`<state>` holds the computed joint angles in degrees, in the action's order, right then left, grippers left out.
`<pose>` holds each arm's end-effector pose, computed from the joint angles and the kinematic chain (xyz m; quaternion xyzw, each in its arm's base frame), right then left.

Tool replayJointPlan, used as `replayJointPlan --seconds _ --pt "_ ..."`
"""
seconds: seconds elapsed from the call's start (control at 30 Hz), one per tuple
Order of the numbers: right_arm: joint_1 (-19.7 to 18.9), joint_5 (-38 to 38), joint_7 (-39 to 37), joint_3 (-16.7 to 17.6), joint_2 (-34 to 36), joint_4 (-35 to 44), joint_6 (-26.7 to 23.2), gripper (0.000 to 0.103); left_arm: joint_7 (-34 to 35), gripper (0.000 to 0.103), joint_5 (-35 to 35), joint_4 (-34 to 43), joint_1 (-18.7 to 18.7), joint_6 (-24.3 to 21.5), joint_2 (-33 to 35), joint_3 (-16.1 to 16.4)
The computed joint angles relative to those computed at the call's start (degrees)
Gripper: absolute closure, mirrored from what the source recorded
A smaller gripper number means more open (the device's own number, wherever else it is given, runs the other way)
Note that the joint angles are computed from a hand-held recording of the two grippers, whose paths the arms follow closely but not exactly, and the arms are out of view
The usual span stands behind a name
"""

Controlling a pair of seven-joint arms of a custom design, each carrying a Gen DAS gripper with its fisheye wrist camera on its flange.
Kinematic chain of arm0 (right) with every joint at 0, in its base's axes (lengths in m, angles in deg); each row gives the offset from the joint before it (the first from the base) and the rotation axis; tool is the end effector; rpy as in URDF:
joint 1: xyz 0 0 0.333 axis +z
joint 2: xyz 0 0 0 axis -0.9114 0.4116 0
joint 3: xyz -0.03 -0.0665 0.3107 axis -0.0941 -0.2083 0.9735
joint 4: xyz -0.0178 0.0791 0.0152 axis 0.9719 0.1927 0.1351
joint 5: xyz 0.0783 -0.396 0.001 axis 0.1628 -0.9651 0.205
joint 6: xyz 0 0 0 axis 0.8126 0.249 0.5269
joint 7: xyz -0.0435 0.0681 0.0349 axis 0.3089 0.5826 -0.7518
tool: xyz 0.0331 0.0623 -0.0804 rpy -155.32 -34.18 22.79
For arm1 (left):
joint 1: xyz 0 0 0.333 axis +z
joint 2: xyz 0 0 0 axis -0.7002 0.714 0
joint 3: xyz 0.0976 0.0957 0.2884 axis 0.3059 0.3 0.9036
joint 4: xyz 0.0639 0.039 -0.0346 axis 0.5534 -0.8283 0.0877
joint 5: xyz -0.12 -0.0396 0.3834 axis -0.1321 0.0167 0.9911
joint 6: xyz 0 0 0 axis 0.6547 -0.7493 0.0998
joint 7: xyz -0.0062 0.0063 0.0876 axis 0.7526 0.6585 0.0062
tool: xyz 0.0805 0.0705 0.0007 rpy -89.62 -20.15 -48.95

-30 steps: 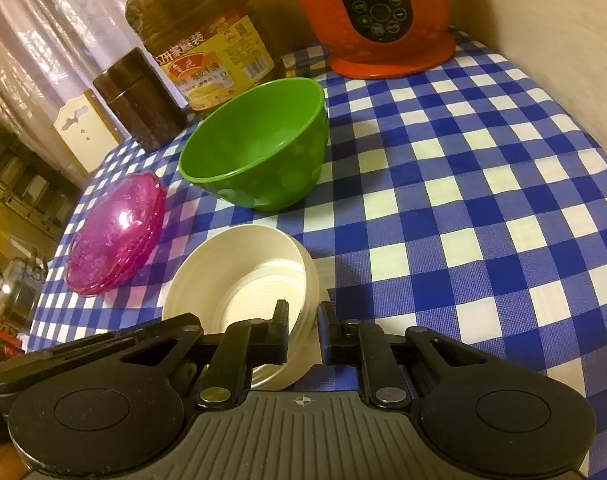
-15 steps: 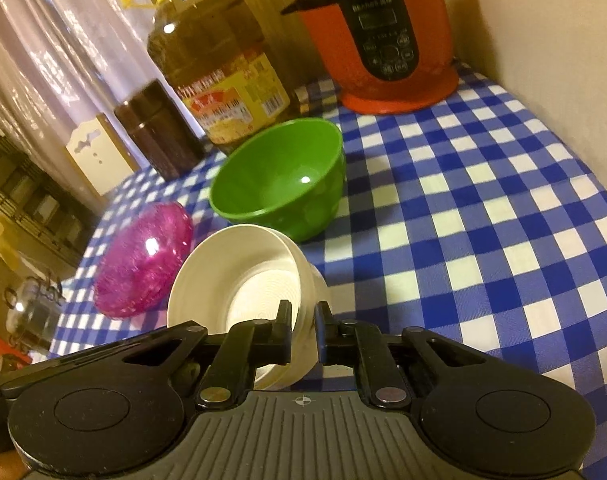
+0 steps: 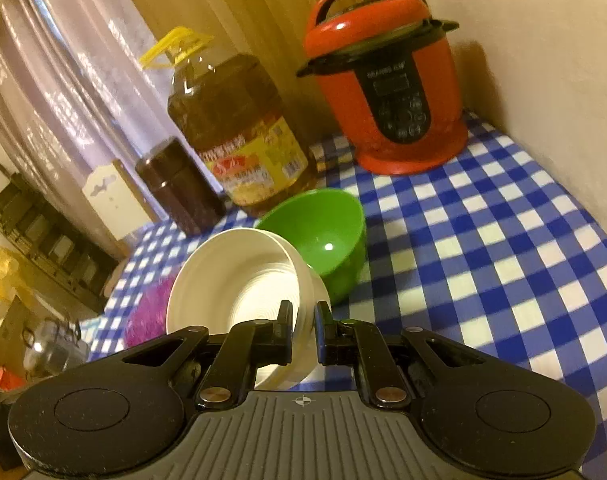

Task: Organize plates and bowls
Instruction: 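Lift the white container with both tools and carry it to the green bowl, then lower the white container into the green bowl with both tools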

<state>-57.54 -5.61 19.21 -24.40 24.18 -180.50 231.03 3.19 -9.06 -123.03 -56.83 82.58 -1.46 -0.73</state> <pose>0.6228 0.1852 0.4938 -0.5316 0.6905 -0.1475 0.4677 0.6766 -0.2815 0.4986 -0.5846 0.6811 -0.4112 0.1589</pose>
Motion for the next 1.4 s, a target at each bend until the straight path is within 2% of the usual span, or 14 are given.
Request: replayJointPlan --seconds 0.03,0.23,0.37,0.5,0.93,1.2,1.4 --pt "0.08 0.0 0.18 -0.18 0.35 0.61 0.04 0.092 -0.2 0.09 0.27 1.04 -0.24 -0.22 0.6 0.27" --pt "4.84 -5.2 5.28 -6.47 3.19 4.85 -0.16 0.092 -0.3 0.09 1.54 7.78 -0.89 -1.24 4.86 0.86" --pt "4.76 -7.35 7.1 -7.23 5.76 8.22 -0.68 0.092 0.37 0.09 1.15 12.67 -0.65 -2.27 8.27 0.44" --pt "6.89 -10.31 9.87 -10.42 8.49 12.12 -2.12 0.092 0.39 0.09 1.2 17.97 -1.13 -3.29 11.97 0.92" --pt "7.61 -15.2 14.8 -13.58 17.18 23.56 -6.71 0.092 -0.02 0.09 1.92 38.67 -3.46 -11.85 25.69 2.28" --pt "6.18 -15.99 14.9 -12.5 21.56 29.18 -10.59 0.093 -0.93 0.09 3.22 50.66 -5.07 -19.45 32.78 3.63" --pt "6.36 -16.84 14.86 -12.87 22.69 30.4 -11.92 0.093 -0.63 0.09 3.52 56.05 -5.56 -23.02 35.92 3.82"
